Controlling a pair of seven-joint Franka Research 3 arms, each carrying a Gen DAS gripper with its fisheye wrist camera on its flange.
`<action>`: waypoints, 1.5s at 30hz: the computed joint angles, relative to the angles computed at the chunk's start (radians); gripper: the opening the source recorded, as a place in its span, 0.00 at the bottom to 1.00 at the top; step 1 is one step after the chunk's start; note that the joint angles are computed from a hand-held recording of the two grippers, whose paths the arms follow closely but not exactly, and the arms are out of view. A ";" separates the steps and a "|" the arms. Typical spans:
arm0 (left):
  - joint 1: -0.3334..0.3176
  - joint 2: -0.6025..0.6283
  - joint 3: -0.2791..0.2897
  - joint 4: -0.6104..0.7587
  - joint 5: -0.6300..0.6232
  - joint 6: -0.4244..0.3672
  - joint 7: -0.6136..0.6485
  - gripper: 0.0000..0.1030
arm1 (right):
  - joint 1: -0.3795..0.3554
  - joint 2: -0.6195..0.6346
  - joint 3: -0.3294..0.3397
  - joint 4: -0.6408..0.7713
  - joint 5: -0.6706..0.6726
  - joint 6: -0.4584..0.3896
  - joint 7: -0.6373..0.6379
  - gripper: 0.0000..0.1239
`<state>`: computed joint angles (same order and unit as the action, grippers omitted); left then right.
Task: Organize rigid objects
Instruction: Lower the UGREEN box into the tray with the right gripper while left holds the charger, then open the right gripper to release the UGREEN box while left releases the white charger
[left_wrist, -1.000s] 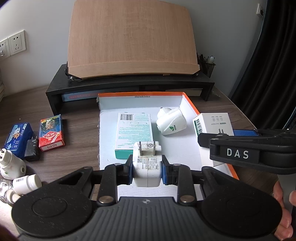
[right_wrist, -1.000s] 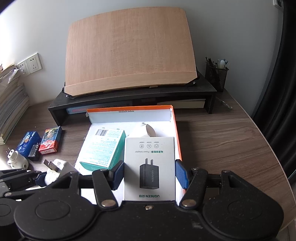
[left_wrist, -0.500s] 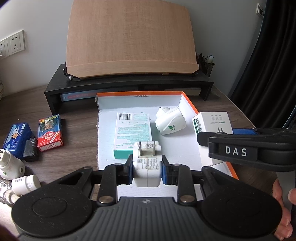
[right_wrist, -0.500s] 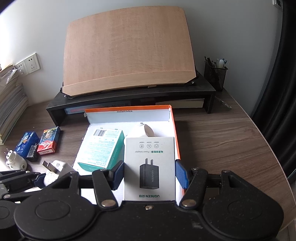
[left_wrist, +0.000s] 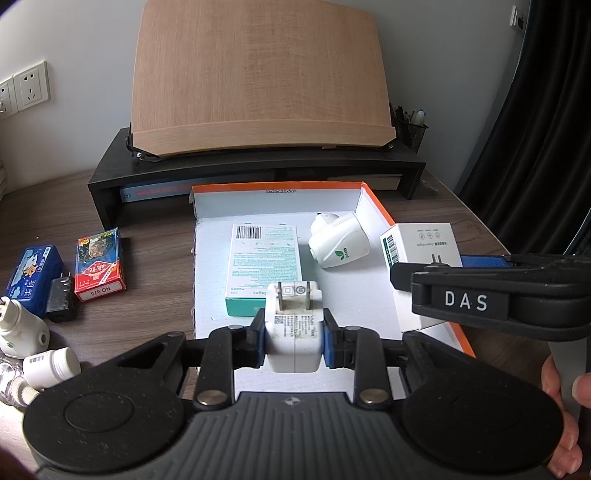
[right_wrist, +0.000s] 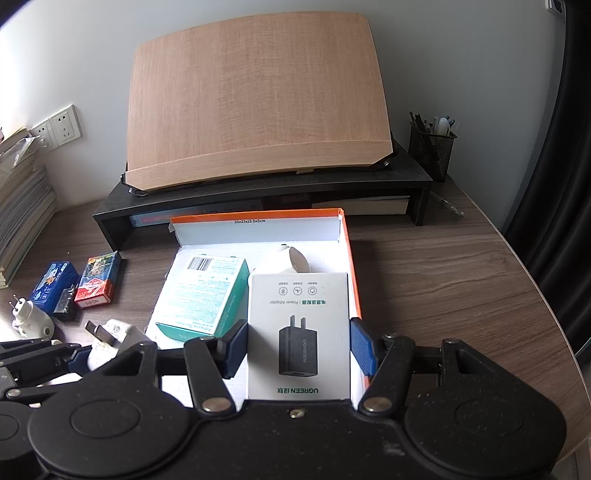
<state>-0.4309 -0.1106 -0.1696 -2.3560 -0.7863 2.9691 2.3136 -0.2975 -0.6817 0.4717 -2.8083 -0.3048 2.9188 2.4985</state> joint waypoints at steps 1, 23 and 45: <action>0.001 0.000 0.000 0.000 0.002 -0.001 -0.001 0.28 | 0.000 0.000 0.000 0.000 0.000 0.000 0.000 0.57; 0.029 0.031 -0.022 0.023 0.049 -0.019 -0.042 0.28 | -0.020 0.080 -0.007 0.043 -0.028 0.012 -0.008 0.57; 0.090 0.104 -0.080 0.081 0.143 -0.058 -0.115 0.28 | -0.075 0.152 -0.030 0.072 -0.101 0.067 0.019 0.58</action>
<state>-0.3406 -0.0064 -0.2498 -2.2748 -0.6436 2.9108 2.1984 -0.3726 -0.5294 0.4416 -2.7366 -0.4054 2.9862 2.5174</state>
